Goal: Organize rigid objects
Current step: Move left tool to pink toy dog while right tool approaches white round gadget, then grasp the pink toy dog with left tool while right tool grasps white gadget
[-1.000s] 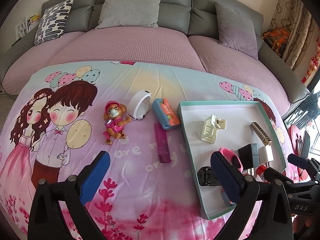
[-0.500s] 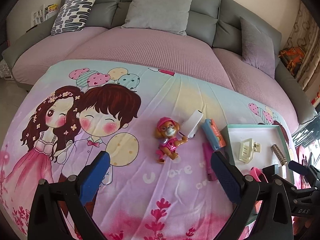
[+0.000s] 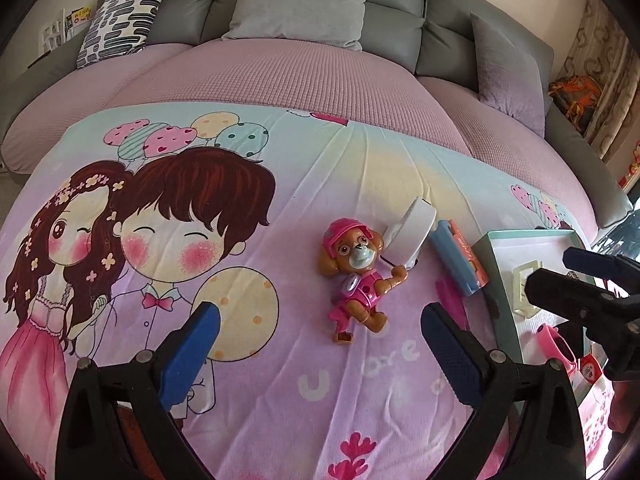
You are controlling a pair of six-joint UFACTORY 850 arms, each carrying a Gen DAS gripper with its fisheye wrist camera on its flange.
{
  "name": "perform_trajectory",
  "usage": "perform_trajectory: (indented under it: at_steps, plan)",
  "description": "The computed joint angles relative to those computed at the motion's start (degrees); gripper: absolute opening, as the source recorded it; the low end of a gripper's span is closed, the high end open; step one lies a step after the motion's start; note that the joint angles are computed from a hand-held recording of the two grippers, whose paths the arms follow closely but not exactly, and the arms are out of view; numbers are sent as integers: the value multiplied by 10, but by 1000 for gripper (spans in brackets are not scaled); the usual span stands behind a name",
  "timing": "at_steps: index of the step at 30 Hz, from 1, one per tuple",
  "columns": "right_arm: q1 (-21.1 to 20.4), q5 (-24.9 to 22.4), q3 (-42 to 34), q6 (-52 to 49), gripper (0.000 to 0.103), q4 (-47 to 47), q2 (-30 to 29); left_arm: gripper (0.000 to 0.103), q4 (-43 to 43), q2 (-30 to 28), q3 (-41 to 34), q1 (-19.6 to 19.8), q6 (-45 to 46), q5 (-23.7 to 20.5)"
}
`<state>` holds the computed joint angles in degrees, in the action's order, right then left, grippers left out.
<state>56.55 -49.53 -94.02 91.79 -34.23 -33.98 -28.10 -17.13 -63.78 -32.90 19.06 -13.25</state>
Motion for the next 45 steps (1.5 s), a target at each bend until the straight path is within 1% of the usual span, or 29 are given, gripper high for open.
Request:
perform_trajectory:
  at_steps: [2, 5, 6, 8, 9, 10, 11, 12, 16, 18, 19, 21, 22, 23, 24, 28, 30, 31, 32, 33, 34, 35, 37, 41, 45]
  plan:
    - [-6, 10, -12, -11, 101, 6, -12, 100, 4, -7, -5, -6, 13, 5]
    - [-14, 21, -30, -31, 98, 12, -29, 100, -28, -13, -7, -13, 66, 19]
    - [-16, 21, -37, -38, 97, 15, -35, 100, -22, -17, -10, -16, 65, 22]
    - [-21, 24, -49, -49, 92, 20, -45, 97, -6, -27, -19, -19, 54, 19]
    - [-23, 27, -55, -53, 90, 23, -49, 89, -4, -32, -23, -19, 55, 17]
    - [-25, 29, -60, -58, 88, 25, -54, 79, 13, -37, -28, -19, 40, 15]
    - [-26, 31, -67, -64, 87, 27, -59, 75, 31, -43, -33, -18, 23, 12]
    - [-28, 31, -73, -70, 86, 28, -63, 71, 25, -47, -37, -17, 27, 8]
    - [-34, 35, -99, -93, 83, 41, -84, 71, -39, -55, -41, -8, 91, 9]
    - [-37, 34, -113, -103, 81, 46, -96, 70, -59, -60, -44, -4, 106, 8]
    - [-38, 33, -119, -107, 75, 49, -101, 67, -63, -63, -46, -3, 108, 7]
    - [-40, 33, -127, -113, 73, 53, -108, 62, -49, -69, -51, 0, 94, 9]
    - [-41, 34, -128, -115, 73, 53, -110, 61, -65, -71, -53, 3, 108, 9]
    - [-42, 33, -131, -116, 68, 53, -114, 61, -90, -72, -54, 6, 132, 9]
    - [-43, 31, -136, -118, 66, 55, -117, 61, -106, -73, -55, 9, 148, 9]
    - [-47, 32, -141, -118, 63, 57, -124, 56, -136, -80, -60, 14, 177, 11]
    - [-47, 33, -143, -116, 59, 56, -126, 53, -148, -81, -61, 15, 188, 15]
    - [-47, 33, -143, -115, 55, 54, -126, 52, -147, -82, -61, 16, 187, 16]
    - [-46, 33, -145, -114, 47, 54, -126, 52, -161, -80, -59, 17, 201, 15]
    - [-46, 33, -146, -114, 42, 56, -127, 52, -175, -80, -58, 17, 215, 15]
    - [-45, 31, -149, -114, 34, 57, -128, 52, -184, -78, -56, 18, 225, 16]
    - [-44, 27, -152, -113, 29, 56, -128, 52, -189, -77, -54, 18, 230, 17]
    - [-41, 26, -152, -110, 25, 53, -126, 51, -183, -72, -49, 17, 225, 19]
    - [-34, 38, -137, -99, 23, 42, -109, 51, -188, -61, -39, 17, 233, 16]
    - [-24, 27, -123, -90, 22, 32, -88, 51, -189, -43, -27, 16, 224, 11]
